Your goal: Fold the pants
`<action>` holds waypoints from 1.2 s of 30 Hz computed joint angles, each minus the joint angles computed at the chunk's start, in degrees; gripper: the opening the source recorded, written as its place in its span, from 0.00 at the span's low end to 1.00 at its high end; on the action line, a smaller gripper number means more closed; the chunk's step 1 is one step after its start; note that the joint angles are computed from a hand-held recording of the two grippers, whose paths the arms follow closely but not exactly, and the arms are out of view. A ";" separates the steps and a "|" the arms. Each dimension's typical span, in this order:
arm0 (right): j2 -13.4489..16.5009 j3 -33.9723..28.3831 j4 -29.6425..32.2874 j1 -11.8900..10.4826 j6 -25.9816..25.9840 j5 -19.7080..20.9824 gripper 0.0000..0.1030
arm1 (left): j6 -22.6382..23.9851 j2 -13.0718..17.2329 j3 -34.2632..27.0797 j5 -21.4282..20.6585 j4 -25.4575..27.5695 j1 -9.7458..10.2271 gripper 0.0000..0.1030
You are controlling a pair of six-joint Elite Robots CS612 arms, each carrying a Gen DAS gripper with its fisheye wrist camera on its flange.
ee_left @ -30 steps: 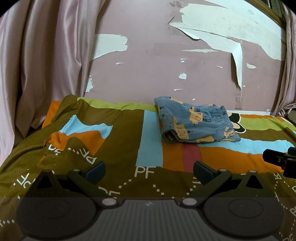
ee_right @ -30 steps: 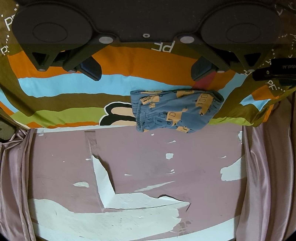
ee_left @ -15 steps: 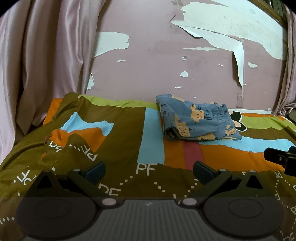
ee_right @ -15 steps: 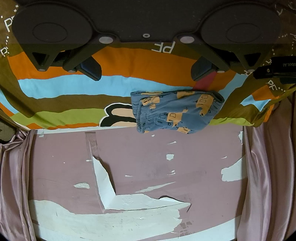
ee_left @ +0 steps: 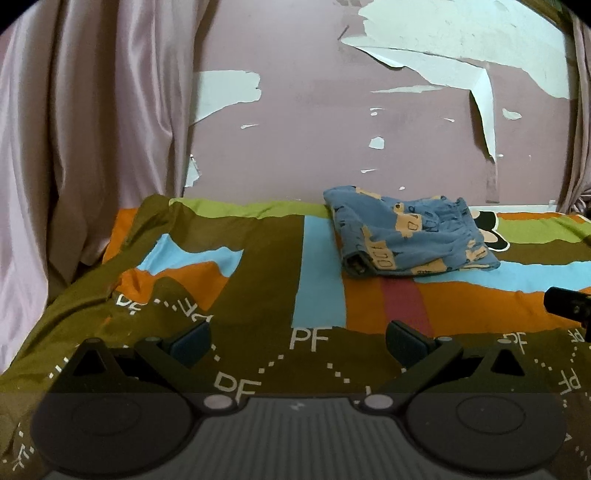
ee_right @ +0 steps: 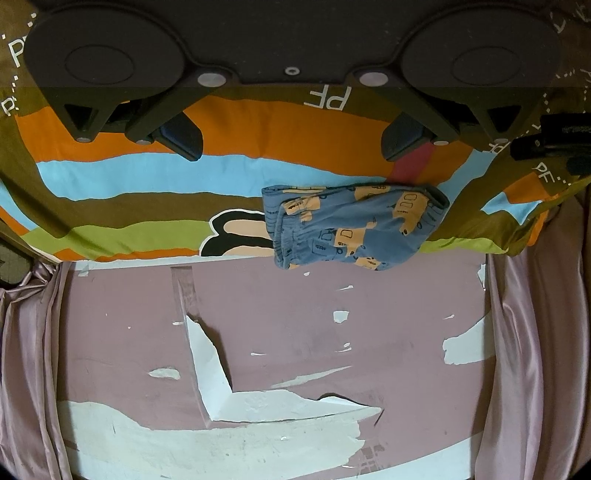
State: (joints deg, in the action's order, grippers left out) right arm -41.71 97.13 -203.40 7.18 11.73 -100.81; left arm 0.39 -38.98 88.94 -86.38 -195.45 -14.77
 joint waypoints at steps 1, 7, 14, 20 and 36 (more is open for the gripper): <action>0.01 -0.03 0.05 0.00 0.03 0.04 0.99 | -0.30 -0.02 0.02 -0.33 -0.04 0.07 1.00; 0.01 -0.07 0.20 0.00 0.14 -0.02 0.99 | 0.51 -0.12 0.11 -1.29 0.12 0.11 1.00; 0.01 0.00 0.32 0.00 0.29 -0.16 0.99 | 0.76 -0.14 0.10 -1.29 0.36 0.09 1.00; 0.03 -0.02 0.30 -0.03 0.26 -0.10 0.99 | 0.80 -0.10 0.07 -1.16 0.31 0.07 1.00; 0.05 0.12 0.53 -0.02 0.59 -0.22 0.99 | 1.06 -0.12 0.04 -1.66 0.37 0.23 1.00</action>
State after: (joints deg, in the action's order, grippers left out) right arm -41.67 97.25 -202.86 7.16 12.32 -101.03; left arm 1.45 -39.10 88.99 -88.04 -195.08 -14.54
